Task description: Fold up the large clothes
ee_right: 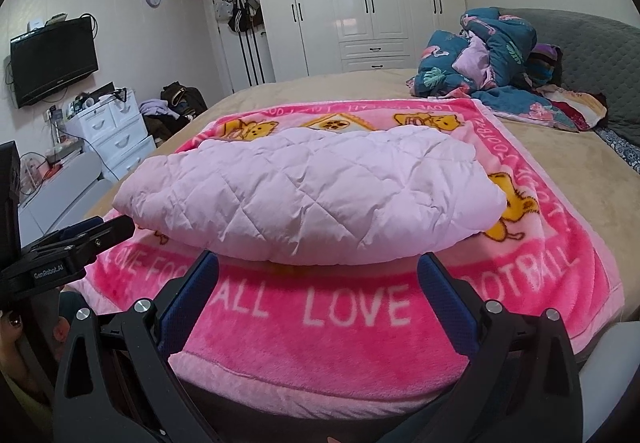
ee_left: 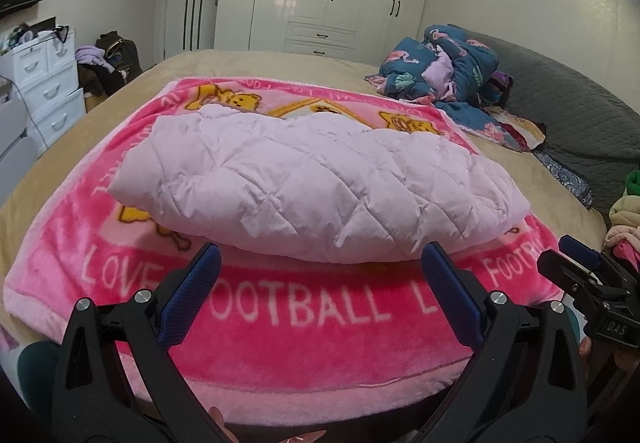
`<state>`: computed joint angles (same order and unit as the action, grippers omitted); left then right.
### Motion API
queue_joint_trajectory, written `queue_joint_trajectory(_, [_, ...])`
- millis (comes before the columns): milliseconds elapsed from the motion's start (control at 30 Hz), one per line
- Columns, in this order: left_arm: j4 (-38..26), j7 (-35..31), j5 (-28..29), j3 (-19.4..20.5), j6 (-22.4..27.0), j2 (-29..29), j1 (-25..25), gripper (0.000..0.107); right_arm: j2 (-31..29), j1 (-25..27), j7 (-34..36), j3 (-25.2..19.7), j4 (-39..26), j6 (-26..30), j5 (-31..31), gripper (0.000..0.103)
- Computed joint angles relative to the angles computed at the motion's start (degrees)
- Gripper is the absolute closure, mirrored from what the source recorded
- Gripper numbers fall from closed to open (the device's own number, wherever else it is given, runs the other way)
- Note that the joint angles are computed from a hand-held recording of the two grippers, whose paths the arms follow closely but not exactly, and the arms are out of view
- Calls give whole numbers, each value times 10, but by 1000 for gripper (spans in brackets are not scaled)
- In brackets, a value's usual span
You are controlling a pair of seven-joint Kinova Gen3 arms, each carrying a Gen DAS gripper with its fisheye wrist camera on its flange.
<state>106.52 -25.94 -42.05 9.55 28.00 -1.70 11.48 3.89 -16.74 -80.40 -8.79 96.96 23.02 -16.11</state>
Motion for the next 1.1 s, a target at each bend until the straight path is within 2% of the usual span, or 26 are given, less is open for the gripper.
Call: queue_joint_trajectory(1100, [-2, -14, 5, 0, 11, -3, 0, 14, 1, -4, -16, 0, -1, 0, 16, 4])
